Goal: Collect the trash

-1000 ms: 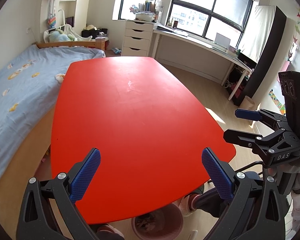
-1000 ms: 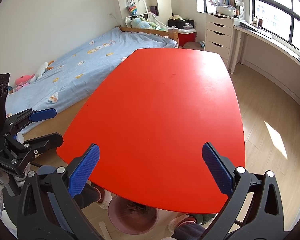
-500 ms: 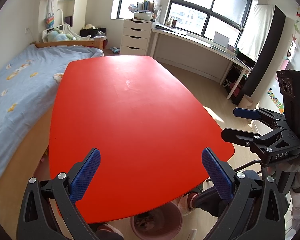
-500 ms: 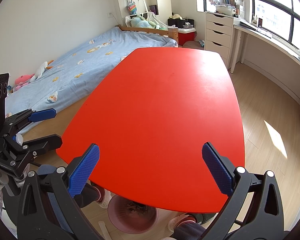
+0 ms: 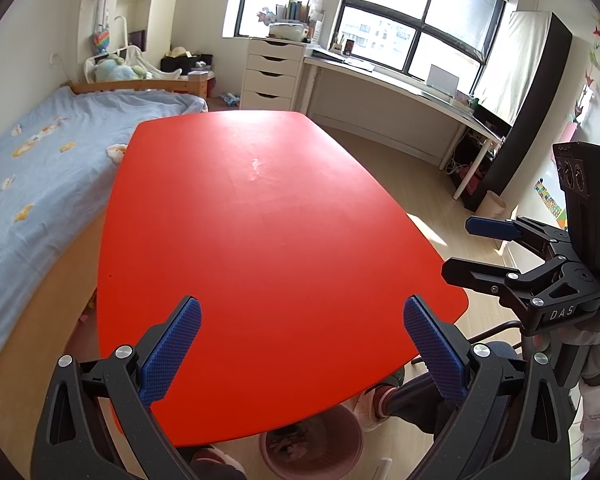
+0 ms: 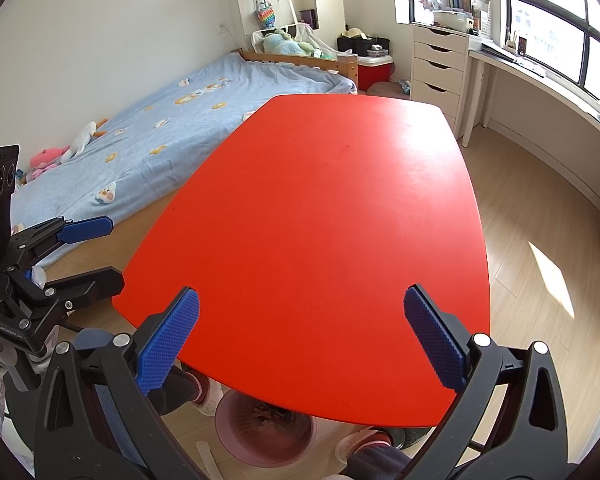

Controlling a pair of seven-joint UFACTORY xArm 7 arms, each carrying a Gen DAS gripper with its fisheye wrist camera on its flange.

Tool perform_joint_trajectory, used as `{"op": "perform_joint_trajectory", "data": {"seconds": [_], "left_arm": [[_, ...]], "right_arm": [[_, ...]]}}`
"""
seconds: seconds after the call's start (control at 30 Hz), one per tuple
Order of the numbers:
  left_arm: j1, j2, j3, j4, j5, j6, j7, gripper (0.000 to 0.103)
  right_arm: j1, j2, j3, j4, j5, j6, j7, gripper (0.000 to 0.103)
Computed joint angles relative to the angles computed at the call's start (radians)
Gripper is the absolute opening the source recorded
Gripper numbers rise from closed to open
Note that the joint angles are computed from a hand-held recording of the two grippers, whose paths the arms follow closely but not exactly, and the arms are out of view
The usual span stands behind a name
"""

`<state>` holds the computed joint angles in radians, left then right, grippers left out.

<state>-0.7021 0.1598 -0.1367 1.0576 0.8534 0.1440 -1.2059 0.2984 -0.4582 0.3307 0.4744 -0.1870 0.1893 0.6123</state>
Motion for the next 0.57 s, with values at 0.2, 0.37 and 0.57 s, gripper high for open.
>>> {"op": "perform_joint_trajectory", "data": {"seconds": [0.2,0.37,0.57], "left_arm": [[-0.009,-0.001,0.004,0.006,0.032,0.012,-0.018,0.097],[-0.011,-0.002,0.0,0.017,0.071,0.03,-0.048,0.097],[-0.003,-0.003,-0.016,0.019,0.075,0.052,-0.049,0.097]], "right_arm": [[0.0,0.0,-0.001,0.0,-0.001,0.0,0.001,0.1],[-0.001,-0.001,0.001,-0.003,-0.003,-0.003,0.004,0.1],[-0.001,-0.002,0.001,-0.002,-0.004,-0.001,0.004,0.1]]}}
